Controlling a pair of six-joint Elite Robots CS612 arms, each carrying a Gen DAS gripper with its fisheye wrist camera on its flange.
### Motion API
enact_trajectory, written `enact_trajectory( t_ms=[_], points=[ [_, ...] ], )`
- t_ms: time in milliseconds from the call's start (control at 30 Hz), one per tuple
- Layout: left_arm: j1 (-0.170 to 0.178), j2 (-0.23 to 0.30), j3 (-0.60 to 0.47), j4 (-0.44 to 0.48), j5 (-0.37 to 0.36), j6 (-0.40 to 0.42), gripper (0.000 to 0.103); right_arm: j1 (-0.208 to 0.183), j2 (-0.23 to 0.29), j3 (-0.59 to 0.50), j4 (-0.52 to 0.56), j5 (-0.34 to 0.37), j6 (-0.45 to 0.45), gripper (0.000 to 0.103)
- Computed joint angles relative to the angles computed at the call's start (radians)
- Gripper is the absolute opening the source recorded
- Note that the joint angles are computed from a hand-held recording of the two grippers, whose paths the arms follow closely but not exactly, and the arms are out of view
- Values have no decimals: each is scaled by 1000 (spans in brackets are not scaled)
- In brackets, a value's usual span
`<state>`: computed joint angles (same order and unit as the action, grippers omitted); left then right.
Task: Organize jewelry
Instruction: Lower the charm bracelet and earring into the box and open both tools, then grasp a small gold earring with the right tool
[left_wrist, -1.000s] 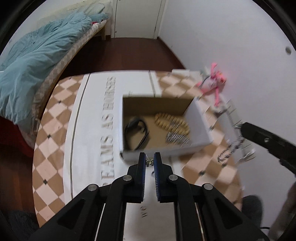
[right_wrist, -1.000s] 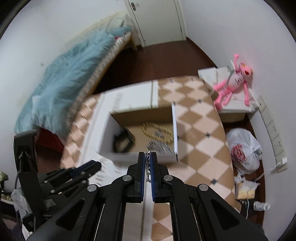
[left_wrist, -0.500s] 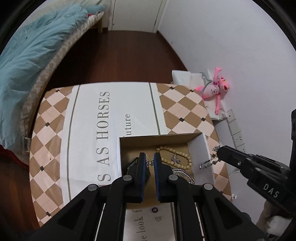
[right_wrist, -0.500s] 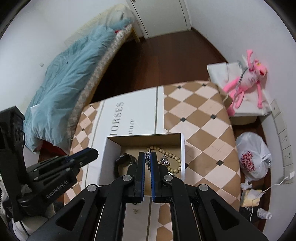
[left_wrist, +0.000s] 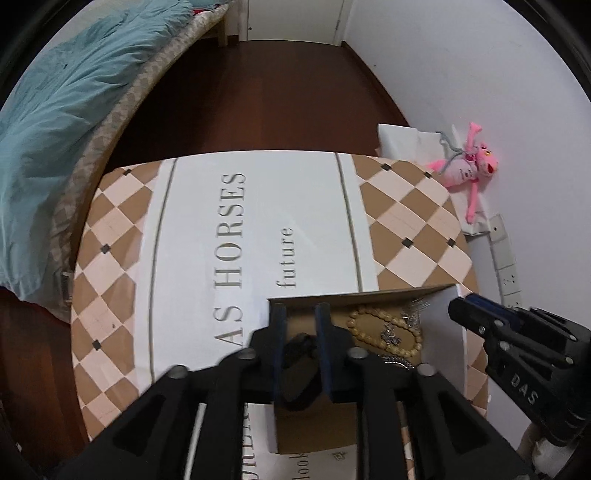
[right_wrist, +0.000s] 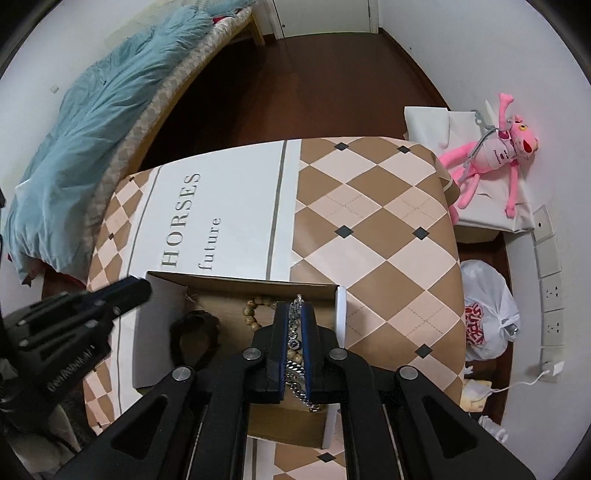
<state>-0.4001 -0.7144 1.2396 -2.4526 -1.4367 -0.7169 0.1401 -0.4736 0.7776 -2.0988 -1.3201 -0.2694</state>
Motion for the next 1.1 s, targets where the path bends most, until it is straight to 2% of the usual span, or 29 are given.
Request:
enact_trajectory(
  t_ms=[33, 67, 100, 133, 200, 233, 267, 300, 333, 367, 433, 567, 1100],
  points=[
    [-1, -4, 5, -3, 13, -3, 32, 0, -1, 2, -7, -7, 2, 26],
    [-2, -7, 6, 0, 27, -3, 38, 0, -3, 5, -12, -9, 5, 39],
    [-4, -10, 11, -4, 41, -4, 50, -1, -4, 7, -13, -10, 7, 49],
    [-7, -16, 20, -12, 58, -7, 62, -2, -6, 10, -15, -12, 8, 52],
    [-10, -21, 25, -6, 83, -11, 71, -1, -14, 26, -33, -34, 10, 55],
    [-14, -26, 33, -8, 102, -12, 71, 0, -19, 36, -46, -47, 13, 57],
    [-17, -27, 35, -4, 117, -14, 73, 1, -23, 43, -53, -57, 14, 67],
    [-19, -27, 35, 6, 130, -16, 86, 2, -28, 55, -64, -79, 15, 81],
    [-22, -29, 38, 19, 145, -22, 102, 3, -33, 68, -78, -98, 15, 87],
    [-25, -30, 43, 19, 159, -26, 103, 4, -39, 81, -91, -113, 14, 93],
    [-32, -34, 56, 23, 182, -36, 103, 9, -49, 108, -117, -154, 7, 93],
    [-42, -41, 78, 20, 200, -43, 103, 14, -68, 154, -150, -186, -4, 98],
    [-72, -101, 163, -20, 255, -101, 103, 14, -135, 266, -253, -196, 13, 98]
  ],
)
